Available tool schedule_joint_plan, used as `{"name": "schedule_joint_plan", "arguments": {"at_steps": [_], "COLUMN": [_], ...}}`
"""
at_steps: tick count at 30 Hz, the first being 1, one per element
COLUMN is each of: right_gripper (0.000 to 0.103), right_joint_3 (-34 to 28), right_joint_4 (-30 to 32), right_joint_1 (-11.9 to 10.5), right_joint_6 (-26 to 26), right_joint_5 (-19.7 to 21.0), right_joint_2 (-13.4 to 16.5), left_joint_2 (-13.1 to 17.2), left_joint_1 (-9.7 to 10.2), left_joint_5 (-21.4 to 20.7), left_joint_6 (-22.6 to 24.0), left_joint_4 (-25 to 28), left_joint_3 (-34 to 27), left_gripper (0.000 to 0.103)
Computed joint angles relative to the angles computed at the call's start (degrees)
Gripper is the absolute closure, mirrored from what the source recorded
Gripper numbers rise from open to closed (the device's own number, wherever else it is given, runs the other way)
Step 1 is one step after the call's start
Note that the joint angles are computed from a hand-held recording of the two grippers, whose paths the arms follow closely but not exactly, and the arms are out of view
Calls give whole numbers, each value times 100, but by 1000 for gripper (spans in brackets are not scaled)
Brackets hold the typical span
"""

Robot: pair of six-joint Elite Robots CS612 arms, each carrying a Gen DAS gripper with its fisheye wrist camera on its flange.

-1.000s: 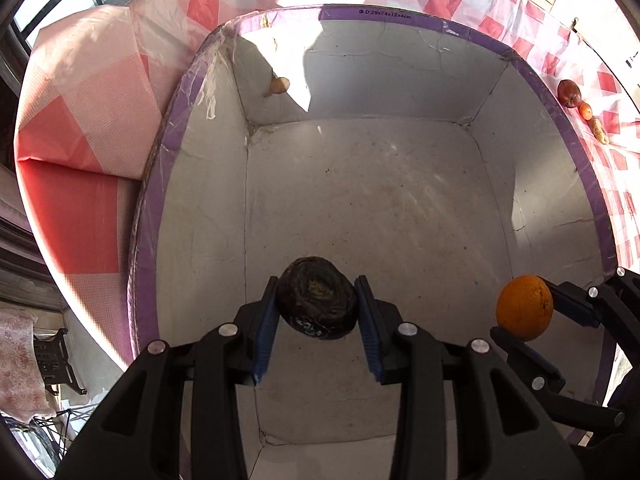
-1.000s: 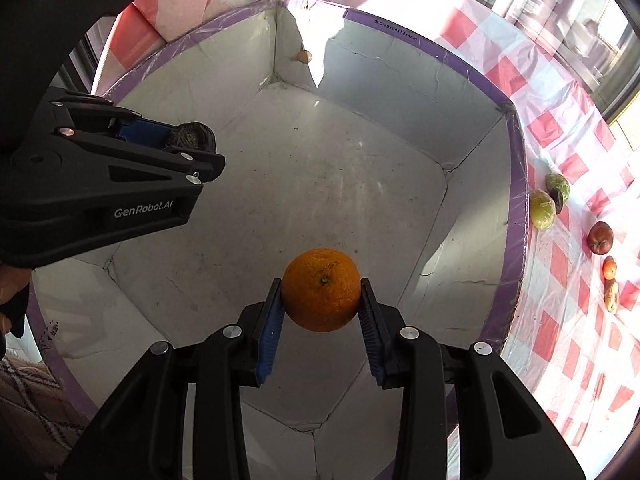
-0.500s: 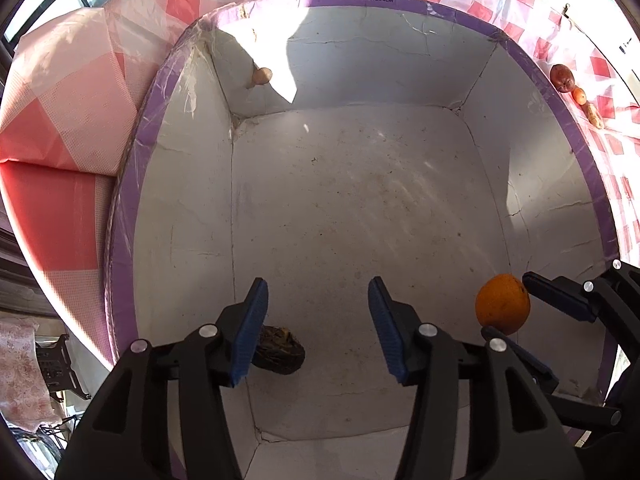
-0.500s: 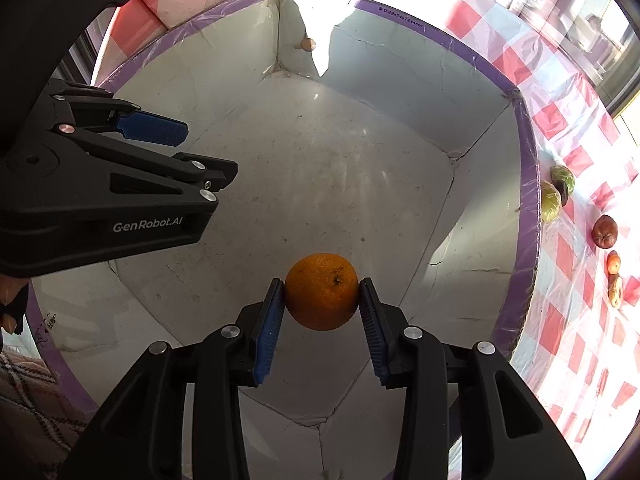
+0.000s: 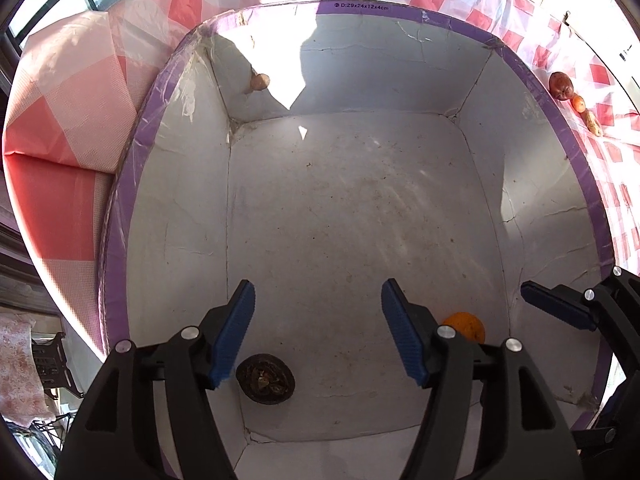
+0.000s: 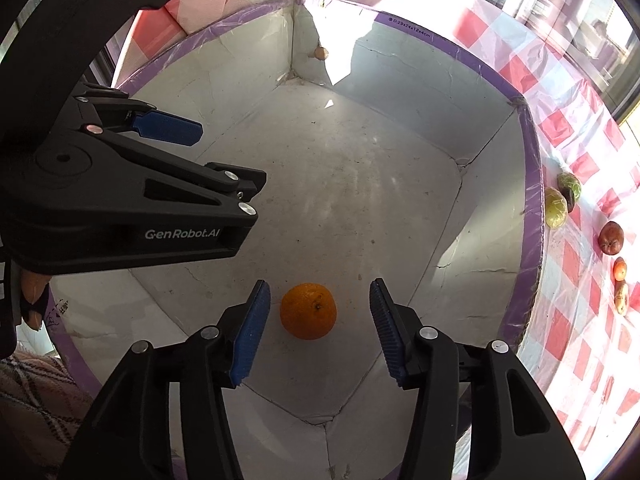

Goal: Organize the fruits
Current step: 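Open both tools to drop the plum and orange into the box, then grasp the wrapped green melon half with the left tool while the right grasps the wrapped apple half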

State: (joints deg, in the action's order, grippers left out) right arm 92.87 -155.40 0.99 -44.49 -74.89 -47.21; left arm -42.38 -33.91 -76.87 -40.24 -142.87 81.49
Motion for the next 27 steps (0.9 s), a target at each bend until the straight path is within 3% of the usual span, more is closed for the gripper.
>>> {"name": "schedule_joint_plan", "arguments": {"at_steps": [3, 6, 7, 10, 12, 16, 18, 22, 24, 27], "right_gripper": [46, 28, 28, 26, 20, 17, 17, 16, 16, 16], "right_joint_3": [99, 215, 222, 221, 161, -57, -193, -298, -296, -248], "right_joint_4": [-48, -437, -517, -863, -1278, -1841, -1616, -907, -788, -988], "right_joint_1": [-152, -365, -460, -785, -959, -1202, -1302, -1562, -1682, -1800], "right_joint_6": [4, 264, 427, 1047, 1568, 2376, 2412, 2254, 1894, 1283], "right_joint_5": [648, 1199, 1402, 2147, 2307, 1845, 1429, 827, 689, 305], "right_joint_2": [-70, -115, -120, -100, -31, 148, 169, 27, -34, 5], "left_joint_2": [-32, -83, -94, -83, -61, 81, 225, 528, 640, 915], "left_joint_1": [-46, -189, -228, -346, -446, -691, -783, -832, -890, -953], "left_joint_5": [262, 1032, 1257, 1908, 2404, 3279, 3364, 2567, 2312, 2060], "left_joint_6": [-167, -461, -580, -785, -812, -288, 146, 232, 327, 674], "left_joint_4": [-50, -15, -2, 211, 107, -746, -943, 415, 502, 178], "left_joint_3": [7, -14, -35, -226, -331, -628, -938, -1967, -2243, -2624], "left_gripper": [29, 13, 8, 7, 6, 2, 2, 2, 2, 2]}}
